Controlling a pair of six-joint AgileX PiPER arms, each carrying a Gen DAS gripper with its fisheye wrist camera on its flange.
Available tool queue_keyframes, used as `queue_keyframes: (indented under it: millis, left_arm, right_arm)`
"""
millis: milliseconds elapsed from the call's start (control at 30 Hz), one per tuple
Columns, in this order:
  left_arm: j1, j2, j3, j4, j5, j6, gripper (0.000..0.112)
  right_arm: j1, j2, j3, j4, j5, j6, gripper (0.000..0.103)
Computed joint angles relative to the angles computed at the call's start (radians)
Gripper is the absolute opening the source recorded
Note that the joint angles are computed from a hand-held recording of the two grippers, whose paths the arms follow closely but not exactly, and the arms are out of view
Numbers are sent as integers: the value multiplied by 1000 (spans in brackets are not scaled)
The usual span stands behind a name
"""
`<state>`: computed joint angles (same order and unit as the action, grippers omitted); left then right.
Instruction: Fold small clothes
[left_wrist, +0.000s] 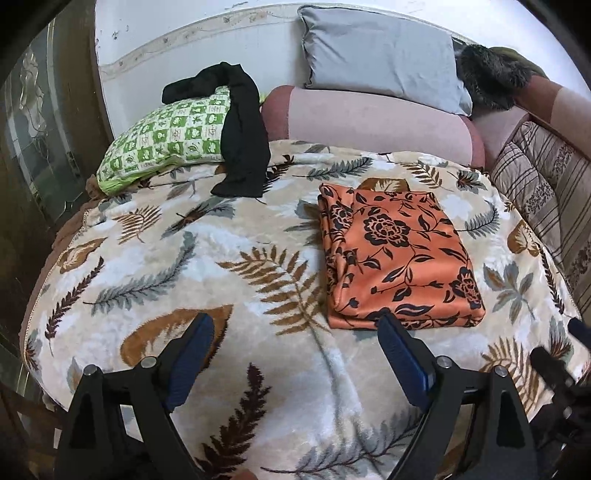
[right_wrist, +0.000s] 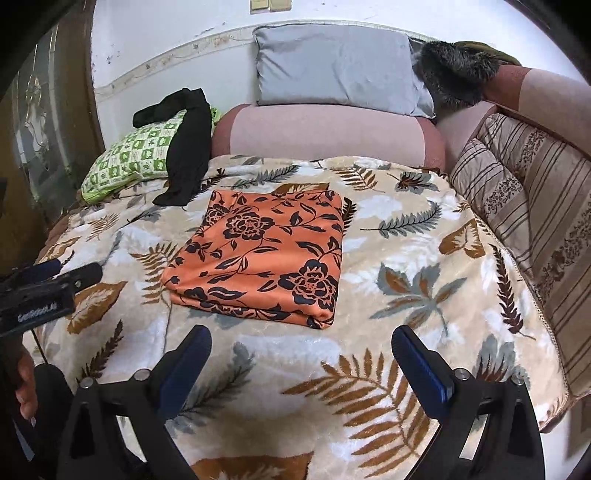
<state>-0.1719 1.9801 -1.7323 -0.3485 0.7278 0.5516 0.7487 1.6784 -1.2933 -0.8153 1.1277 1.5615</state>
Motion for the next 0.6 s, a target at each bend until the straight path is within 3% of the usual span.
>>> queue_keyframes:
  millis: [600]
  left_arm:
    - [-52,-11,-32,18,17,-17,97]
  right_arm:
    - [-34,43,-118,60,75,-131,99]
